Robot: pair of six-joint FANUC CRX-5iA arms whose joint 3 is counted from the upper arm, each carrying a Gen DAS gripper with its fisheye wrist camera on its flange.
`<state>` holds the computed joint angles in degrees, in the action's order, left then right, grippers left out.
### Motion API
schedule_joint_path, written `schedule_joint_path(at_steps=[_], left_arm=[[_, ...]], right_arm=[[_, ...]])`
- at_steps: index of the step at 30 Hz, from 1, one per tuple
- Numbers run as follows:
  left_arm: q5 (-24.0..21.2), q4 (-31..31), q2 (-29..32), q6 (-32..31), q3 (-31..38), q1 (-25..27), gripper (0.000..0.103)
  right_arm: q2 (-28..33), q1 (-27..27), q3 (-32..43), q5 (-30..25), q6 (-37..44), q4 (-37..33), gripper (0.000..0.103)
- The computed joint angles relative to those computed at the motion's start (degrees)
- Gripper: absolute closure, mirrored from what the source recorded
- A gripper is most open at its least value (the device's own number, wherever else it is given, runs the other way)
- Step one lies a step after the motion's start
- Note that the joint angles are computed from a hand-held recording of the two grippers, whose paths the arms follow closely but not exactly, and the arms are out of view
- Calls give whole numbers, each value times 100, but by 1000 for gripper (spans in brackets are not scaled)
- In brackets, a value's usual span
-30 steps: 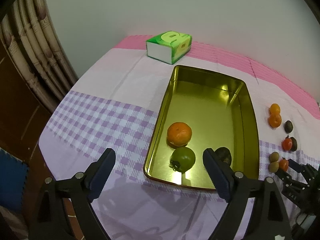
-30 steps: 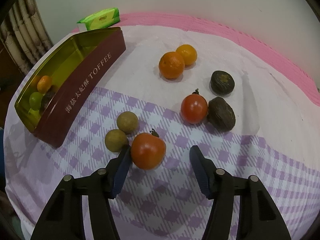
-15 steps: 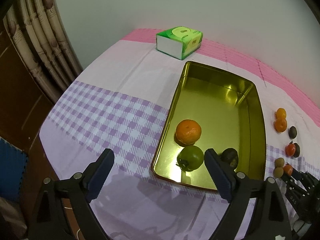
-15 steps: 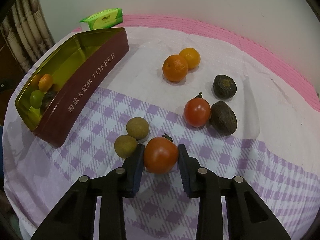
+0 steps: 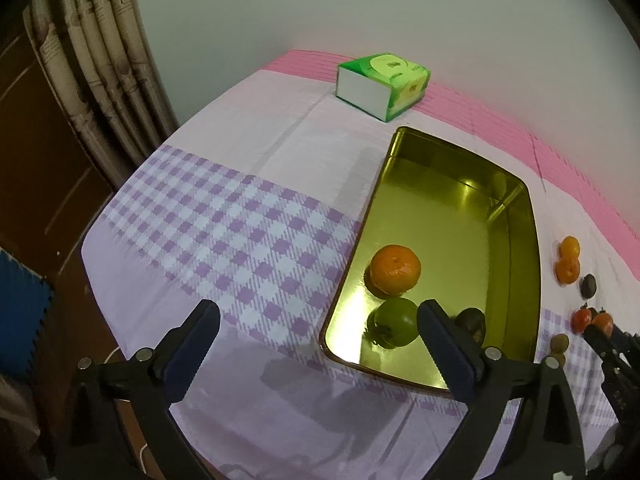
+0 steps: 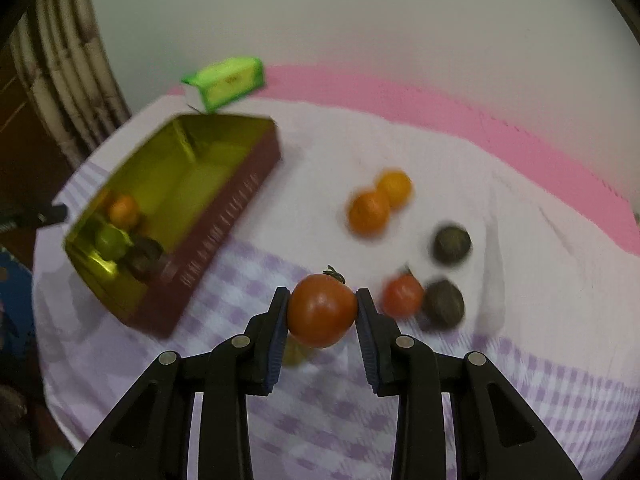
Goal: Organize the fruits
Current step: 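Carry the red tomato into the gold tray and open the right tool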
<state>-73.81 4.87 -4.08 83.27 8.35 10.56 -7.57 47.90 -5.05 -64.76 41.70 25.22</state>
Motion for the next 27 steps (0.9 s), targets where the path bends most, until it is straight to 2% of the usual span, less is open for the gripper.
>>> schedule_joint_path(at_steps=[13, 27], left_arm=[[-112, -13, 86, 474, 98, 229, 2], [-293, -93, 203, 1047, 218, 437, 2]], right_arm=[[839, 460, 1185, 35, 1281, -678, 69], [1374, 333, 1611, -126, 1715, -1136, 69]])
